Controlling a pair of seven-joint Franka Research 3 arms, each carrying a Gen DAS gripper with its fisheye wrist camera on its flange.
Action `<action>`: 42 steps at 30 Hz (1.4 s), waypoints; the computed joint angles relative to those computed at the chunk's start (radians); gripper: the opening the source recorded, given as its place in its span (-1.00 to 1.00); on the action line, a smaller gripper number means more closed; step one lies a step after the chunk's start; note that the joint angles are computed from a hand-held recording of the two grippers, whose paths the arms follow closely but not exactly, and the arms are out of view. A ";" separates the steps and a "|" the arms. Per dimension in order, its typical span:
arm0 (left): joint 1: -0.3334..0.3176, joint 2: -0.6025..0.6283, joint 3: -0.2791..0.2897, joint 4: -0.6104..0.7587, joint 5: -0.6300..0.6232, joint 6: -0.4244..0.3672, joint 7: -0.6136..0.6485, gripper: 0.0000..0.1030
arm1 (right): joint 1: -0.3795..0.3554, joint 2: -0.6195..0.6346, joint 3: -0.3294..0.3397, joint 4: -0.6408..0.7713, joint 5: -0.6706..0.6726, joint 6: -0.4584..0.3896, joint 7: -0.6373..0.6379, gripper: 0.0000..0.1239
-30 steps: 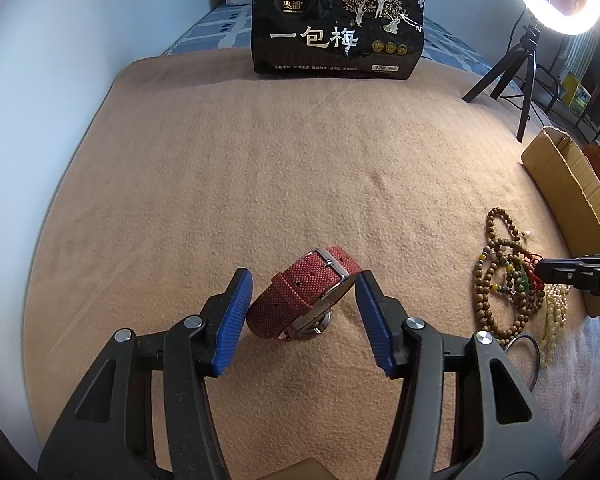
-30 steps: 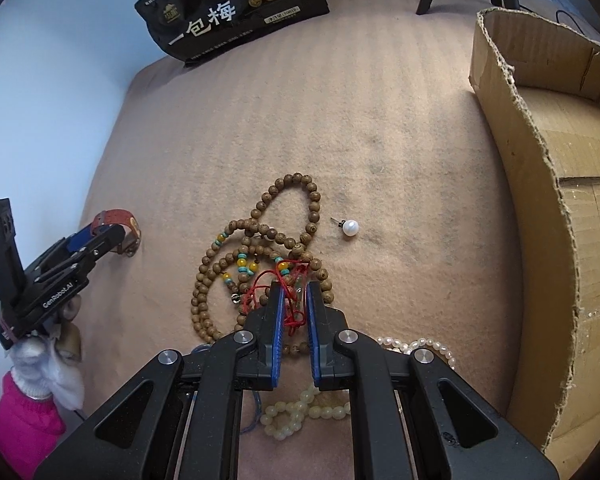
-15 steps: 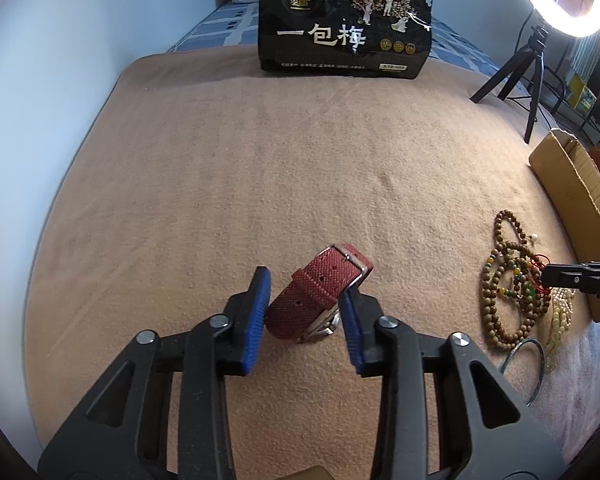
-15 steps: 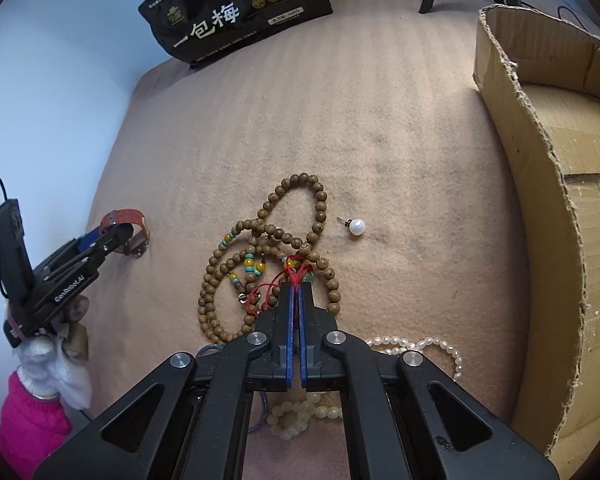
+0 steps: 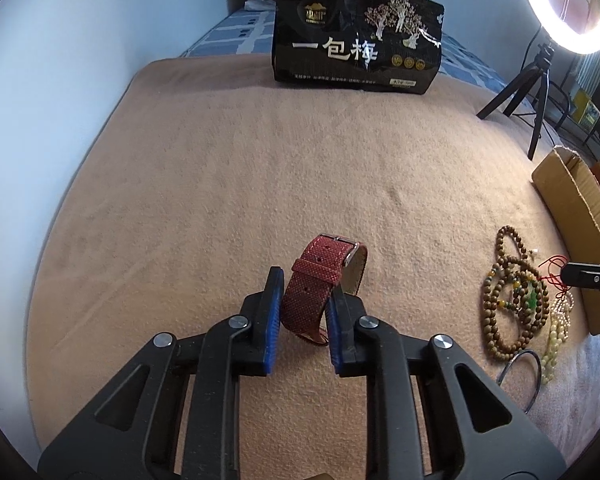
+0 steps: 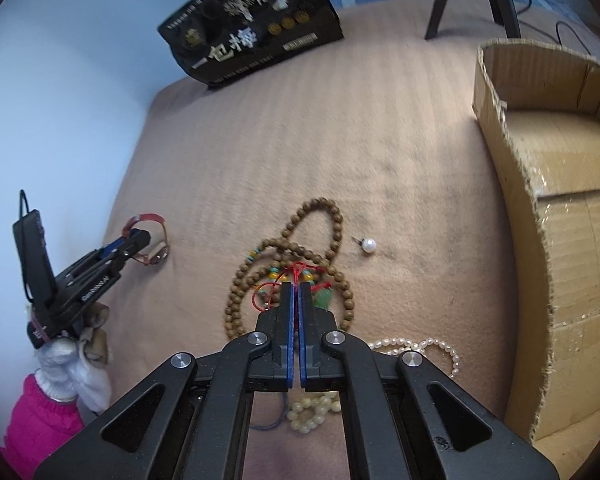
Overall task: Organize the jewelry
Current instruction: 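Carry the red watch and red tassel pendant over the cardboard box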
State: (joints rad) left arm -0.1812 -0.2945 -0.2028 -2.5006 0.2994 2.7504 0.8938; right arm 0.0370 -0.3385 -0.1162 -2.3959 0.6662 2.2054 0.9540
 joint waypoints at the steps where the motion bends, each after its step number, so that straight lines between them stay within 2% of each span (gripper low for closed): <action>1: 0.003 -0.005 -0.003 -0.001 0.005 0.003 -0.006 -0.64 | 0.001 -0.002 -0.001 0.002 0.003 0.000 -0.003 -0.99; 8: 0.004 -0.045 -0.021 -0.002 0.043 0.002 -0.033 -0.64 | 0.005 -0.063 -0.004 -0.007 0.014 0.012 -0.019 -0.99; 16: -0.042 -0.081 -0.028 0.020 0.014 -0.005 -0.025 -0.64 | 0.006 -0.132 -0.025 -0.016 0.021 0.002 -0.036 -1.00; 26: -0.101 -0.080 -0.069 0.087 0.008 -0.013 -0.037 -0.64 | -0.025 -0.192 -0.049 -0.020 -0.016 0.029 -0.070 -0.99; 34: -0.136 -0.026 -0.117 0.181 0.042 -0.007 -0.072 -0.64 | -0.078 -0.199 -0.062 -0.011 -0.103 0.107 -0.102 -1.00; 42: -0.174 0.090 -0.166 0.314 0.120 -0.001 -0.128 -0.64 | -0.127 -0.145 -0.102 0.037 -0.125 0.150 -0.109 -0.99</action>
